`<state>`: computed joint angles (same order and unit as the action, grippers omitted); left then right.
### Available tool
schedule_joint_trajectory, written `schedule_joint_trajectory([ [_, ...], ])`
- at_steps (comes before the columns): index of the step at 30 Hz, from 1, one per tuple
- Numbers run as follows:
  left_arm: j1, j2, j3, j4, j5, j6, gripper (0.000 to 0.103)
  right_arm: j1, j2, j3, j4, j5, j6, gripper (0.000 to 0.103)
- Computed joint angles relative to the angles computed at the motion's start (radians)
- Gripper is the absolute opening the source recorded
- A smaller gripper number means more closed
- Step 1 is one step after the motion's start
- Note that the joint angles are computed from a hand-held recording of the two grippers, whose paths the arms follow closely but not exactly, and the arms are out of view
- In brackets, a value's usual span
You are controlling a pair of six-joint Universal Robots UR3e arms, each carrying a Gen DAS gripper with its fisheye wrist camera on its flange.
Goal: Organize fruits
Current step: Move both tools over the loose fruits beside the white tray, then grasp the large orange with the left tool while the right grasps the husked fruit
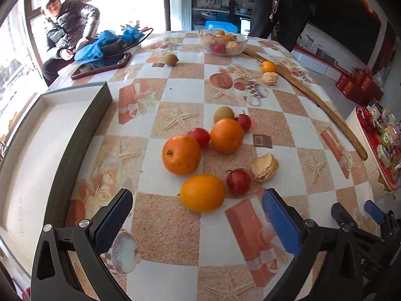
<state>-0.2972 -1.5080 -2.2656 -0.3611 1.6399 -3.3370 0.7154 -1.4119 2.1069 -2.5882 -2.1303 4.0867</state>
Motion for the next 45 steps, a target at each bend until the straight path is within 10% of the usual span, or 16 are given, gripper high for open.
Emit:
schedule_joint_trajectory([
  [18,-0.019,-0.140,0.049,0.037,0.028,0.012,0.102,-0.008,-0.005,-0.009,0.019,0.011,-0.008,0.103],
  [26,0.023,-0.050,-0.027,0.072,-0.004,0.077,0.043,-0.061,0.097,-0.162,-0.046,0.208,-0.206,0.103],
  [34,0.173,0.157,-0.209,0.061,-0.083,0.178,0.044,-0.020,0.325,-0.489,0.007,0.243,-0.326,0.102],
  [41,0.195,0.196,-0.245,0.068,-0.095,0.202,0.044,0.022,0.421,-0.665,0.132,0.201,-0.371,0.038],
  [45,0.238,0.260,-0.253,-0.011,-0.153,0.241,0.044,0.024,0.376,-0.607,0.126,0.217,-0.358,0.034],
])
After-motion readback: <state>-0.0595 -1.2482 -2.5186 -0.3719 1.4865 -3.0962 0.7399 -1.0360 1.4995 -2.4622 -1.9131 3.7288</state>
